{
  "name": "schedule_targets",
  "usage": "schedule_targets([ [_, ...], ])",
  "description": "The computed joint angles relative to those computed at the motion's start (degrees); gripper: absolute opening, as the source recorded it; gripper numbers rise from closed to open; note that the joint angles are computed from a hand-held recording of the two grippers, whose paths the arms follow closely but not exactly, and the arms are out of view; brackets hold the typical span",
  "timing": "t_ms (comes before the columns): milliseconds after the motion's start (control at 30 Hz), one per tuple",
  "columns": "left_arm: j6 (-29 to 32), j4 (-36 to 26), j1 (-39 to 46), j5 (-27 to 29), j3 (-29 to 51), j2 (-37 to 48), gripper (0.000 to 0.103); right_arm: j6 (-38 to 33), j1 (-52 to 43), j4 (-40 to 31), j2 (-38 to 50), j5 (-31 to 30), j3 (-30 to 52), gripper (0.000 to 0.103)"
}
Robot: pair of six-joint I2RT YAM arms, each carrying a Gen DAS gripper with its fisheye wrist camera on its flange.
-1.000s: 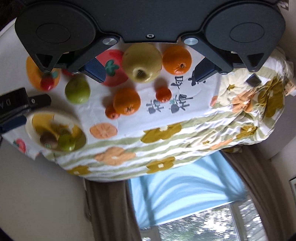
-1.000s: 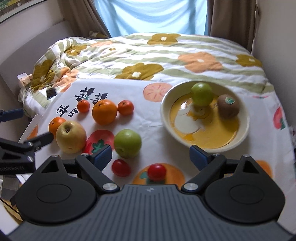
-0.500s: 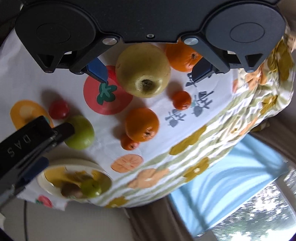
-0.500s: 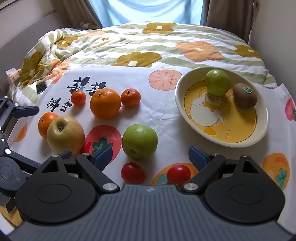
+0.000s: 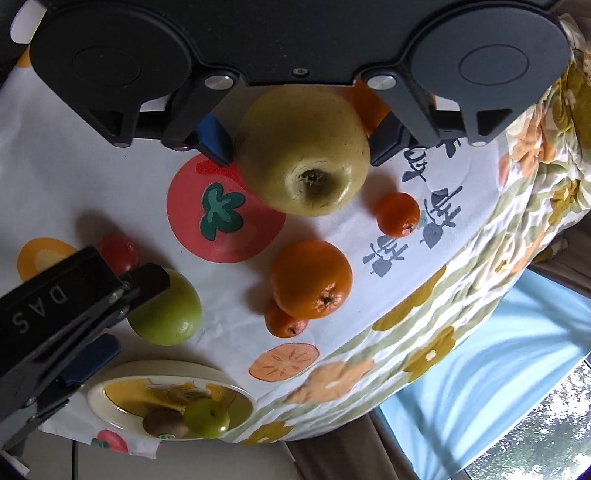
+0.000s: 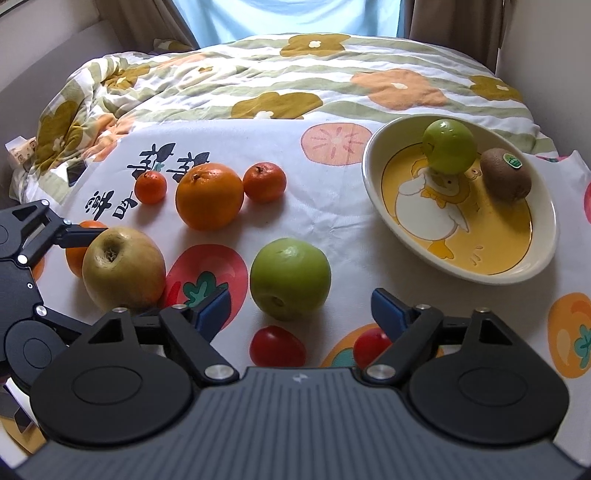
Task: Organize fruits
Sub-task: 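Grasp the yellow pear-apple with the left tool while the right tool grasps a green apple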
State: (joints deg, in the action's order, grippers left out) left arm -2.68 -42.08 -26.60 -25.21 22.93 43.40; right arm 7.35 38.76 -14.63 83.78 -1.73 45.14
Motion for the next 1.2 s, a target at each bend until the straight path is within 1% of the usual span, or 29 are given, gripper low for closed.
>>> schedule_targets([
  [33,0.04,-0.14,0.40,0.21,0.04,-0.31,0.079,-0.08,0.02,0.05,0.13,0.05,0.04,0.092],
  [133,0.76,-0.30,0.84,0.60,-0.25,-1.33,0.078,-0.04,0.08,0.23,0.28,0.09,0.01,0.091],
  [233,0.14,-0.26,0.48,0.29,-0.36,-1.40,0.078,-0.32,0.17,0.48,0.60,0.10,0.06,0.089],
  [300,-0.65,-0.29,0.42,0.35,-0.20,-1.14,0.078,-0.60,0.11,0.69,1.03,-0.03,0.22,0.086],
  [467,-3.18,-0.86,1.71,2.37,0.40,-1.61,0.078,-1.28,-0.33,1.94,2.02,-0.39,0.26,0.083],
  [533,-4.60,-1.23,1.25,2.24,0.44,-1.88,0.078,-1.68,-0.45,2.41,2.52,-0.60,0.31,0.082],
  [667,-8.50,-2.62,-0.56,1.63,0.85,-2.01,0.078,-2.56,-0.51,2.98,3.49,-1.59,0.71,0.075],
  [833,-14.01,-5.25,-4.39,-0.88,1.54,-2.23,0.078,-4.37,-0.43,4.26,4.50,-2.49,1.04,0.072],
  [867,-15.29,-5.89,-5.19,-1.58,1.77,-2.37,0.078,-4.79,-0.36,4.37,4.76,-2.48,1.19,0.068],
  [1067,-23.99,-10.58,-10.78,-5.58,4.19,-1.61,0.078,-6.96,-2.40,4.87,2.80,-5.37,0.16,0.067],
  [1200,-32.83,-14.80,-16.04,-8.79,6.94,0.10,0.078,-8.63,-4.58,3.19,-0.32,-7.21,-0.69,0.067],
])
